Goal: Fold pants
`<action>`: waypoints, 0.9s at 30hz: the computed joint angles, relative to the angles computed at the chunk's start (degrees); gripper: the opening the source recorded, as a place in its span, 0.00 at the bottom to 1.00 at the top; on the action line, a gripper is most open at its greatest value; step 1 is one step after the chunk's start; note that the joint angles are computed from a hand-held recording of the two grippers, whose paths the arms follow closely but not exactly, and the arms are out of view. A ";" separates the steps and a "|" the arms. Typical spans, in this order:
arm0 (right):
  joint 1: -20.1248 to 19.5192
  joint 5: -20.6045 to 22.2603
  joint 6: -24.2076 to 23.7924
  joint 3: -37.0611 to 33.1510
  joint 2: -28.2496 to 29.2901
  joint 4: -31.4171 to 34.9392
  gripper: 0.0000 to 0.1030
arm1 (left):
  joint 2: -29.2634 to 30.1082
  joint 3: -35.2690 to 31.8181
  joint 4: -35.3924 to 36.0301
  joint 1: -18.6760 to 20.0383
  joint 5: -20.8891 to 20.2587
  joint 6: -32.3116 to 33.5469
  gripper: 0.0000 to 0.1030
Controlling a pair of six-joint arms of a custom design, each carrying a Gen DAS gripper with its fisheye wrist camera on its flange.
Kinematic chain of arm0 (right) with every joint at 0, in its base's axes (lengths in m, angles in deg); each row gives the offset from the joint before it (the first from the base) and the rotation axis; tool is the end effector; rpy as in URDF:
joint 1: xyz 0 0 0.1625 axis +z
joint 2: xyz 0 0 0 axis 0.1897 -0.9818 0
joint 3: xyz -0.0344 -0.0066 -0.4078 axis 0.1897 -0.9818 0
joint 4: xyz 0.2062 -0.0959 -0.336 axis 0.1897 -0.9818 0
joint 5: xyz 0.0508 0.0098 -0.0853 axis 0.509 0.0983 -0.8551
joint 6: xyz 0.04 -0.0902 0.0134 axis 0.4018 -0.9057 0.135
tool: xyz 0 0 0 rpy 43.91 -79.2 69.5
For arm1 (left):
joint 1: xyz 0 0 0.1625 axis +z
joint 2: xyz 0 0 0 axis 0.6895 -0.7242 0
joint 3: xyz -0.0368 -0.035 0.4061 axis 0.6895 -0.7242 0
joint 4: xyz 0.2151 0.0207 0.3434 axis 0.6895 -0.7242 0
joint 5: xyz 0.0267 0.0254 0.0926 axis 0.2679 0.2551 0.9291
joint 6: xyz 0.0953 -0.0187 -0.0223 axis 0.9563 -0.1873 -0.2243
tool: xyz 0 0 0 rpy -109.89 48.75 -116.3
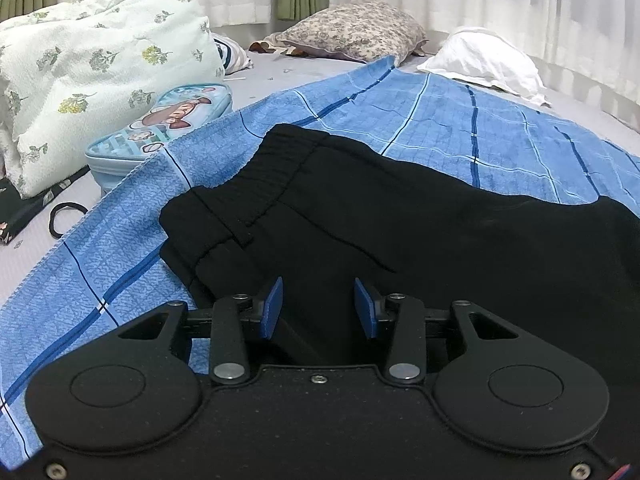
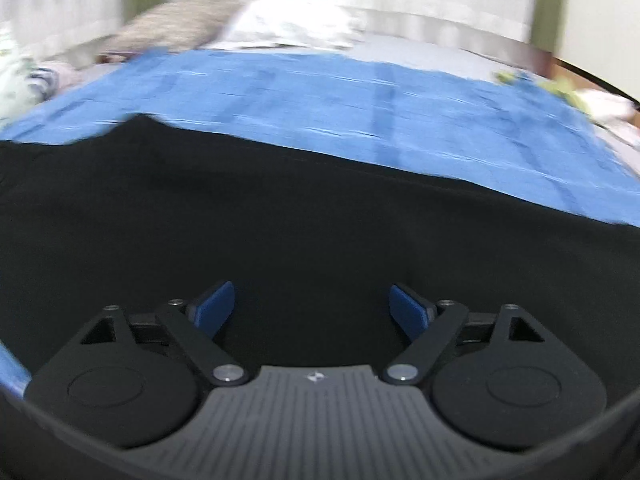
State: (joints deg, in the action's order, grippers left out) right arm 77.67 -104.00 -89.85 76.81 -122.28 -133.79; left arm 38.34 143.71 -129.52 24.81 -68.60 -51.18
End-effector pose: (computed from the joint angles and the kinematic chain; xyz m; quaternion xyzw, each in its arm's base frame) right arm 0.0711 -0.5650 0.0815 0.1482 -0.8422 0.3689 0.3642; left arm 0.0026 -0.5871 0.1594 0.0211 0.7953 -0.4475 0.4084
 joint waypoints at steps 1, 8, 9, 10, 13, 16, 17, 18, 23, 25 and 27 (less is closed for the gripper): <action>-1.38 0.47 0.92 1.46 -1.77 -0.65 0.89 | 0.17 -0.13 -0.17 -0.11 0.28 -0.25 0.39; -8.27 -0.11 7.57 8.78 -12.46 -7.69 0.88 | 0.66 -0.13 -1.55 -3.34 4.11 -1.51 0.35; -9.42 1.68 9.21 10.30 -14.30 -8.15 0.88 | 1.11 -0.22 -3.77 -4.17 3.72 0.88 0.35; -10.23 2.22 10.68 11.11 -15.79 -8.20 0.88 | 1.41 -0.36 -4.77 -4.91 3.33 2.41 0.35; -11.64 1.06 12.19 10.42 -17.89 -7.23 0.88 | 1.51 -0.55 -2.94 -7.19 0.32 2.44 0.35; -12.78 1.57 14.18 7.71 -19.13 -2.20 0.88 | 1.47 -1.57 5.06 -8.49 -5.14 -1.88 0.32; -13.09 1.69 14.65 6.30 -19.23 0.29 0.88 | 1.90 -2.69 7.97 -8.57 -6.92 -2.95 0.31; -13.28 1.25 14.96 4.58 -18.98 2.78 0.88 | 2.74 -3.97 10.23 -8.63 -8.27 -3.63 0.29; -12.63 -3.11 8.98 -4.31 -13.45 5.82 0.84 | 9.51 -13.39 21.97 -7.54 -11.35 -5.78 0.20; -12.45 -3.81 6.40 -7.03 -11.80 6.31 0.82 | 12.04 -17.94 27.72 -6.51 -10.83 -8.89 0.17; -12.71 -3.41 5.44 -9.14 -10.91 7.34 0.82 | 14.61 -21.09 27.65 -5.84 -9.92 -8.97 0.16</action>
